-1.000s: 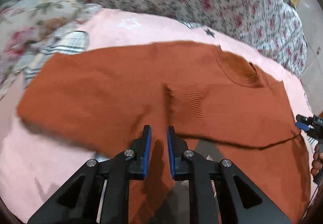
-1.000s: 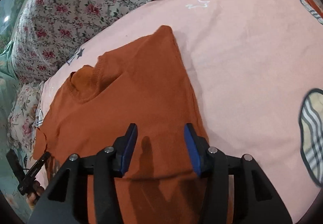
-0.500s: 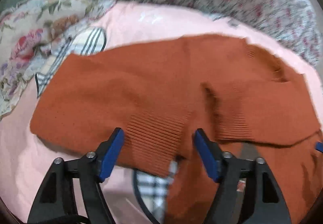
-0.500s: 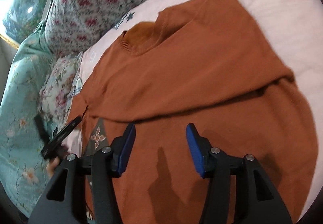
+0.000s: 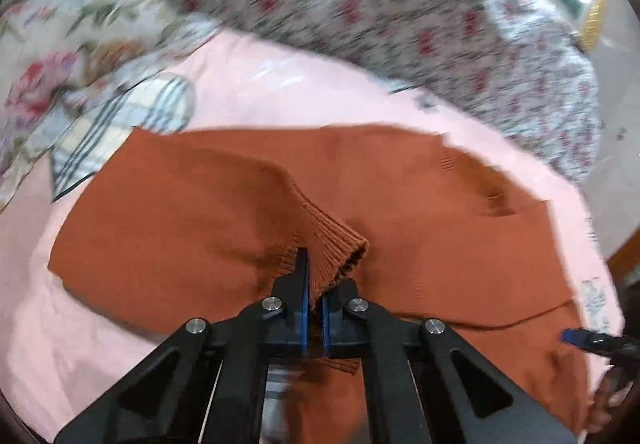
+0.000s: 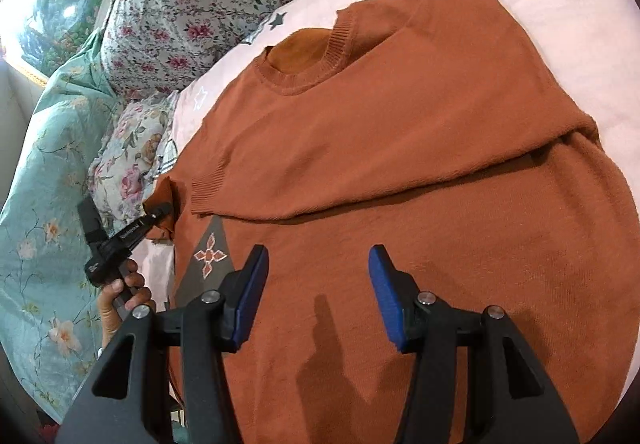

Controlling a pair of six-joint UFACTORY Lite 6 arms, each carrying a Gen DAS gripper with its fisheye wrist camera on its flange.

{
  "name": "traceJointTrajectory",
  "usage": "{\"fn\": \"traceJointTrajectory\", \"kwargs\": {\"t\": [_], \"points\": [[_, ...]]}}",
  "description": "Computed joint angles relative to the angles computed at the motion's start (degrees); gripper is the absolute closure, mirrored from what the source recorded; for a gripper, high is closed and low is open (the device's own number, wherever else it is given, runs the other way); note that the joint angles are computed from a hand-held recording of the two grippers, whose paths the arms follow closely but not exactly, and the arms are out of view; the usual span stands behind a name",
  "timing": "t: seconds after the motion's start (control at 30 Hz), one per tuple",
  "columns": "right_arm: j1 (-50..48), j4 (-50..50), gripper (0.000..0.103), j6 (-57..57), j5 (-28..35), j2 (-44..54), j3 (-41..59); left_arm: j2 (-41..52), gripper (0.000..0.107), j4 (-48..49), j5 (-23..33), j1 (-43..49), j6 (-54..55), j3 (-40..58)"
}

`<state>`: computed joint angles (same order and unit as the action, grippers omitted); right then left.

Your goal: Fold small clothes

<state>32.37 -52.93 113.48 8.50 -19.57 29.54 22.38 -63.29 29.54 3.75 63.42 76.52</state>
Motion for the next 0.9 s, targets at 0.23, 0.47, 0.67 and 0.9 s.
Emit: {"fn": "traceJointTrajectory", "kwargs": {"t": [0.23,0.47,0.67,0.9], "points": [[-0.43,4.7,0.05,-3.49,5.48,-9.91,-4.74,-2.19,0.105,-6.62,2.77,-17.13,-1.38,1.96],[0.04,11.55,0.05,-10.03,17.37,-24.09,-9.12,13.49,0.105,2.25,-1.89,-35.42,-14.66,18.22],[-5.63,19.77,0.05,-20.09,16.32,-27.37,-11.58,27.88,0.097,15.05,-2.41,-39.88,-29.13,30.9],[-9.06,17.11,0.039,-20.63,8.15,-16.02,-7.65,9.44,0.063,-3.52,-5.24,-34.55,-8.76,4.45]]}}
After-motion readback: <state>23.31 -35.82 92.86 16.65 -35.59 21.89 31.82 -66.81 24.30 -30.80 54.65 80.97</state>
